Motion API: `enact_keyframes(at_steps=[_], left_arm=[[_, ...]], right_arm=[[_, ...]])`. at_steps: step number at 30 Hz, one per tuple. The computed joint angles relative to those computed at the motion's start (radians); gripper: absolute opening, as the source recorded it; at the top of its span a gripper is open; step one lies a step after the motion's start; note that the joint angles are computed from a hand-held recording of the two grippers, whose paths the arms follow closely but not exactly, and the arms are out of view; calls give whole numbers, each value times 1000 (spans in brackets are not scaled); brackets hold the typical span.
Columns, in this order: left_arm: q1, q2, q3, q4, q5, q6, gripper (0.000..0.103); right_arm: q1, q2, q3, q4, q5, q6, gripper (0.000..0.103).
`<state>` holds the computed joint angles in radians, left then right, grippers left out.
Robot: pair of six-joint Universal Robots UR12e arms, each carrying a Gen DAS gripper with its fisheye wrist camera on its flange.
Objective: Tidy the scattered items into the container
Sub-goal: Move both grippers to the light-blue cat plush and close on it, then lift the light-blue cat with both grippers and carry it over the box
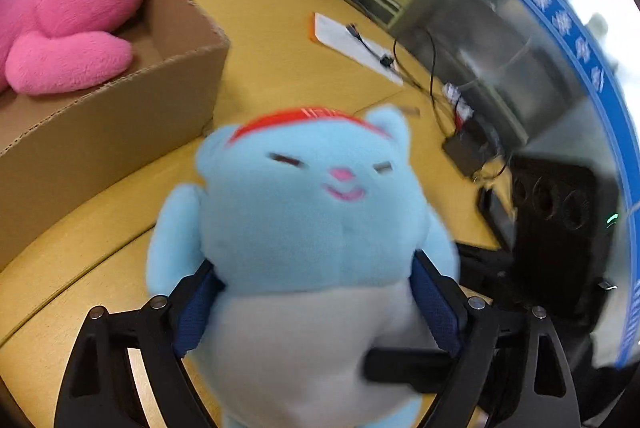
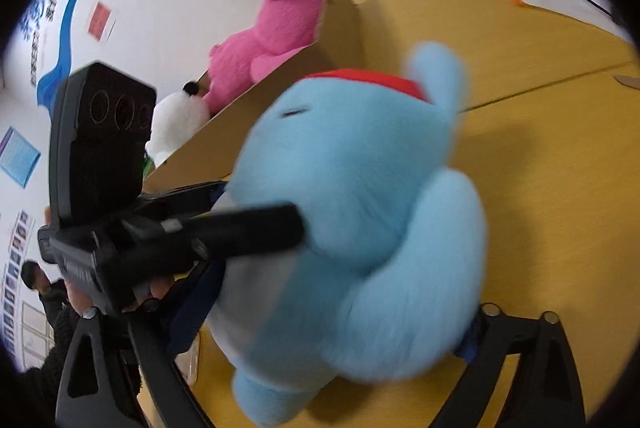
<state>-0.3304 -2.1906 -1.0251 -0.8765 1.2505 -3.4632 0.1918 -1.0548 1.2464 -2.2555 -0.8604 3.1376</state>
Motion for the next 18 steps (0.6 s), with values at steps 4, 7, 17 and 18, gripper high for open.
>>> enact_keyframes(at_steps=[4, 7, 17, 18], left_arm=[[12, 32, -62, 73, -28, -63, 86], [9, 56, -91, 99, -9, -72, 85], [11, 158, -133, 215, 203, -105, 85], [16, 157, -122, 222, 222, -105, 85]], right_arm=[[6, -8, 11, -34, 18, -19, 75], [8, -19, 17, -40, 28, -64, 71], [42, 4, -117, -2, 95, -282, 70], [47, 24, -164, 18, 104, -307, 70]])
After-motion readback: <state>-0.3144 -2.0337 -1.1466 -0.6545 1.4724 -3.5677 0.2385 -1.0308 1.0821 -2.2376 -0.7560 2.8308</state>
